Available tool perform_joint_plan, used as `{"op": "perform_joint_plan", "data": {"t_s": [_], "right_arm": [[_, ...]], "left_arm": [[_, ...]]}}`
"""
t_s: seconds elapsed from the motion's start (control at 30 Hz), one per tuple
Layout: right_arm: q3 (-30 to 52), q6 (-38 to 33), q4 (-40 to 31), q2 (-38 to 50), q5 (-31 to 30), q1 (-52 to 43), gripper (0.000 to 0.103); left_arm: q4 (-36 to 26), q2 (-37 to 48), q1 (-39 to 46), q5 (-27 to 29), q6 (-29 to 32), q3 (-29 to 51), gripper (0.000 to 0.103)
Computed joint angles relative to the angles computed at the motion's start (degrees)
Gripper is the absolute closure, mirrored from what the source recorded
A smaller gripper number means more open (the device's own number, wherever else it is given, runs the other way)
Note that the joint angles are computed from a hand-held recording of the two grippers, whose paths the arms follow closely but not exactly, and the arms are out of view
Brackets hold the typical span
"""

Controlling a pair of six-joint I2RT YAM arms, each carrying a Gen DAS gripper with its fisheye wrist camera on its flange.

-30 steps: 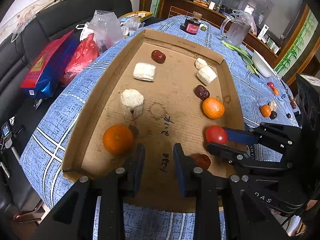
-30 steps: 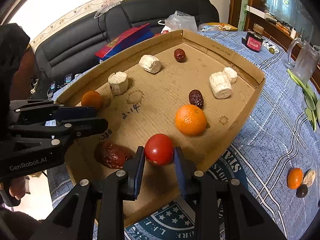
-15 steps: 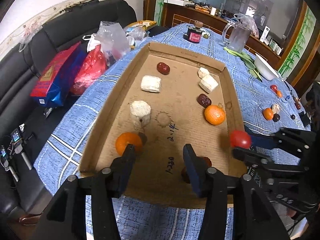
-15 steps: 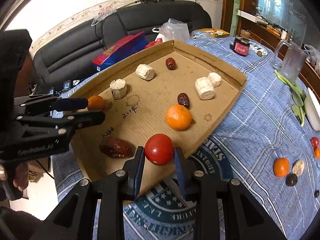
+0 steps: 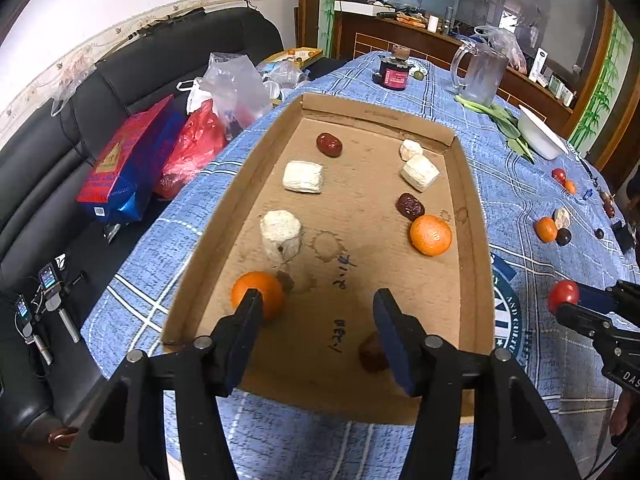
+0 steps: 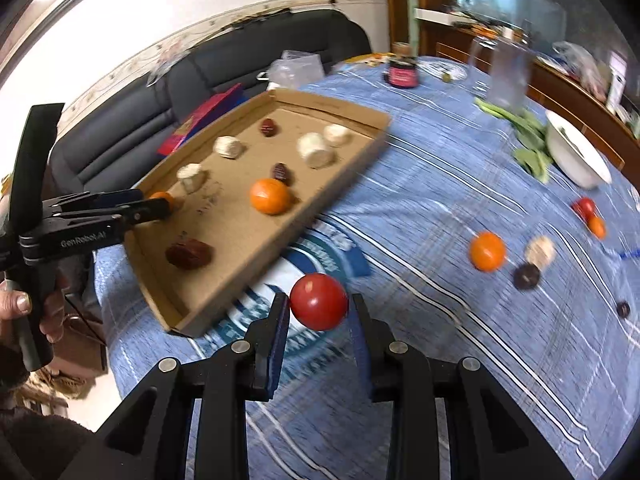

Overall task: Organize fruits
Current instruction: 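Lower the red tomato into the cardboard tray and open the right tool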

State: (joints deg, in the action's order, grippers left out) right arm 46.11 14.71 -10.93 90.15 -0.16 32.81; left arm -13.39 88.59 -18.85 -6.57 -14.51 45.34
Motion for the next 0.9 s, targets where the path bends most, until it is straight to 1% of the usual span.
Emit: {"op": "perform_joint_plan", "data": {"t_s": [0.1,0.17,0.23,0.3,0.33,0.4,0.43,0.53,0.57,0.6,0.63,0.7,0.77,0.8,0.9], "right_arm": [[-0.92,-1.25,0.29,-1.16,-0.84,-1.51,0.07],[0.38,-2.42,0.49,-0.6,-0.38,-1.26,0.07],[2.48,-3.26,0.43,0.98,-1.31,-1.24,0.07],[3.41,-4.69,-1.12,1.76,0.31,-1.22,0.07],[1.48,-5.15,-0.77,0.39,0.41,-1.89,0.07],[-0.96,-6.8,-0.45,-0.82,-1.29,-3.02,0.07],[-2.37,-7.71,-0.14,-1.12,0.28,-2.68,0.07],[-3.04,-7.93,-0.03,0.74,0.3,-3.24,0.07],[-3.13,-7.43,0.67,1.62,-1.48,-4.11,0.07],[-3.25,-7.15,1.37,2.22,-2.12,-4.54,0.064],[-2.94,-7.14,2.39,3.17,-1.09,-4.52,0.059],[-1.56,-7.27,3.2,5.24,1.53,-4.21,0.058],[0.05,-6.88,2.85,7.17,2.15,-4.45,0.058],[0.1,-7.13,3.03,7.49,1.85,-4.66,0.058],[2.07,-8.13,1.91,9.86,3.86,-4.21,0.06]], "left_arm": [[-0.23,0.46,-0.09,0.09,-0.92,0.57,0.046],[-0.93,0.78,0.29,0.65,-1.24,1.17,0.046],[-2.27,1.09,0.17,0.52,-1.27,2.02,0.046],[-2.56,-0.77,0.14,1.09,-0.8,1.38,0.046],[-1.77,-2.81,0.06,1.33,-0.02,0.01,0.046],[-2.13,-4.28,-0.43,0.46,0.89,-0.58,0.046],[-2.19,-4.74,-0.43,0.64,1.12,-0.76,0.046],[-2.04,-5.2,-0.83,1.55,0.58,-0.96,0.046],[-1.9,-4.8,-1.08,1.67,0.44,-0.75,0.046],[-1.72,-4.26,-1.58,1.68,0.38,-0.52,0.046],[-1.6,-3.38,-2.25,1.47,0.48,-0.04,0.046],[-1.77,-1.62,-3.34,0.64,0.49,1.01,0.046],[-1.48,-0.28,-4.02,0.81,0.73,1.63,0.046],[-1.51,0.37,-4.43,0.03,0.82,1.96,0.046],[-1.87,2.02,-5.05,-1.79,1.33,2.85,0.046]]}}
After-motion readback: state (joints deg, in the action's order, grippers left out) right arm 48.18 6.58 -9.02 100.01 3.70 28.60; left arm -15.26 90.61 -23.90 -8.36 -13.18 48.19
